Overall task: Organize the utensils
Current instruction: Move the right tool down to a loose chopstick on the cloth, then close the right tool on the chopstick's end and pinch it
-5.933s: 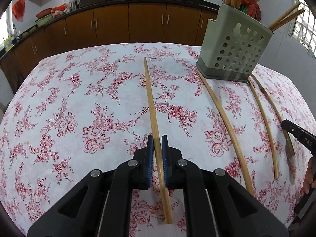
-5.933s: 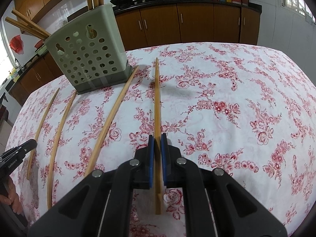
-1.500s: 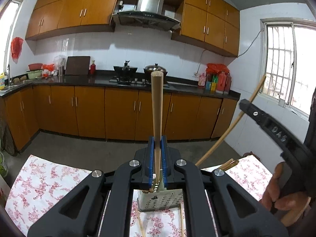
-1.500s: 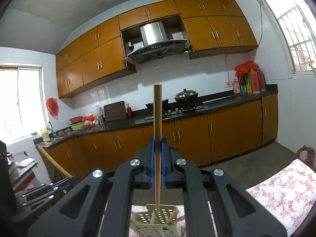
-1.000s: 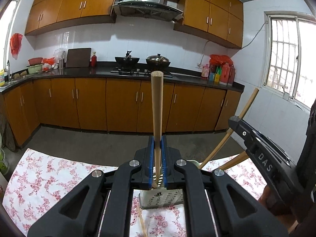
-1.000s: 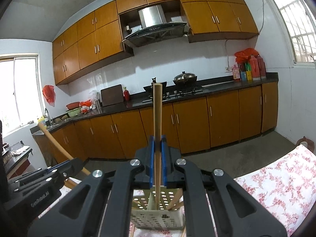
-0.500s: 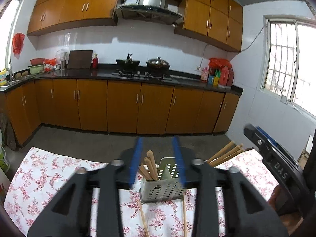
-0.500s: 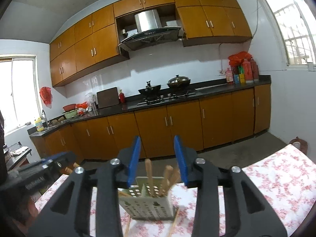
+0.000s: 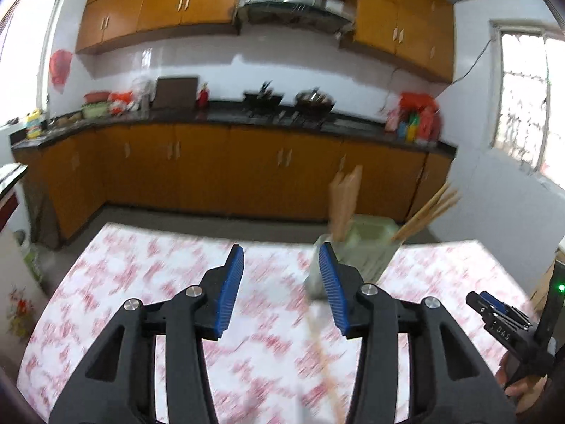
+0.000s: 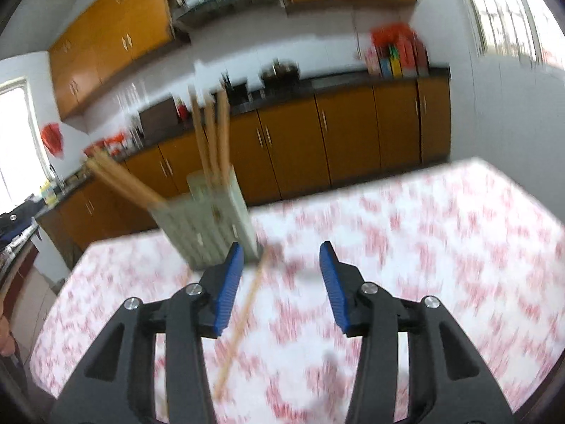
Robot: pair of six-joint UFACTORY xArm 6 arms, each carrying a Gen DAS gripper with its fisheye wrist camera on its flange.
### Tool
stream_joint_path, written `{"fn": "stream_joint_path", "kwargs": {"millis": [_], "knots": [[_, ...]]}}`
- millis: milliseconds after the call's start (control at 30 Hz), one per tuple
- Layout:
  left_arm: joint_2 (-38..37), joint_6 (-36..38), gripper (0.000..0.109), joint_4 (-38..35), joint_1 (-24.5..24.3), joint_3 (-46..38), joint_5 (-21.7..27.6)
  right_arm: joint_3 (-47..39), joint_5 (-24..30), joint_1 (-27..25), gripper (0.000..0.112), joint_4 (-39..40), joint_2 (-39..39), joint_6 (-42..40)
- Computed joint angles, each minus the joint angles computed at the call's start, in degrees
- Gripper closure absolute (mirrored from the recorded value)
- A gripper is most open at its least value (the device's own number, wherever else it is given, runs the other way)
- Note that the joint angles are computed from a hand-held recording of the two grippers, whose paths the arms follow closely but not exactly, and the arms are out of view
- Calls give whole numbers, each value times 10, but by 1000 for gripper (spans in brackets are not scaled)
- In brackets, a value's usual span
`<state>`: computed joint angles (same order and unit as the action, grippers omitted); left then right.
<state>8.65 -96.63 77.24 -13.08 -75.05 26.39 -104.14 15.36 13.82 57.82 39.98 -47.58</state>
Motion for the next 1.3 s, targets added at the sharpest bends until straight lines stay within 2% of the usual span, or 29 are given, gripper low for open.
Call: {"fn": "stream_joint_path", "kwargs": {"millis": [100, 267, 400, 500, 567, 733, 800, 867, 967, 1067, 1167, 1267, 1300], "knots": [[4, 11, 63, -37, 8, 28, 2, 3, 26, 12, 67, -56, 17, 44], [15, 19, 63, -87, 21, 57, -13, -47, 90, 35, 70, -192, 70, 144], [18, 23, 63, -95, 23, 69, -23, -61, 96, 49, 73, -292, 92, 220], [27, 27, 63, -96, 20, 68, -34, -53, 70, 52, 85, -339, 96, 253], [34, 31, 63, -100, 16, 65, -40, -52, 67, 48, 102, -333, 96, 253], [75, 72, 63, -136, 4, 38, -72, -72, 66, 21, 105, -325, 111, 298], [97, 103, 63, -167, -3, 22, -84, -88, 64, 9, 105, -370, 121, 358], [116, 131, 63, -198, -10, 10, -92, -99, 69, -5, 105, -374, 128, 384], [152, 180, 63, -254, -22, -16, -95, -96, 69, -14, 105, -367, 126, 381], [181, 204, 63, -281, -34, -44, -75, -82, 65, -16, 105, -339, 118, 353], [205, 221, 68, -305, -44, -67, -54, -84, 68, -16, 105, -327, 118, 340], [226, 245, 84, -326, -52, -92, -28, -83, 69, -16, 105, -319, 117, 333], [233, 252, 93, -333, -55, -100, -18, -83, 69, -16, 105, -317, 117, 331]]}}
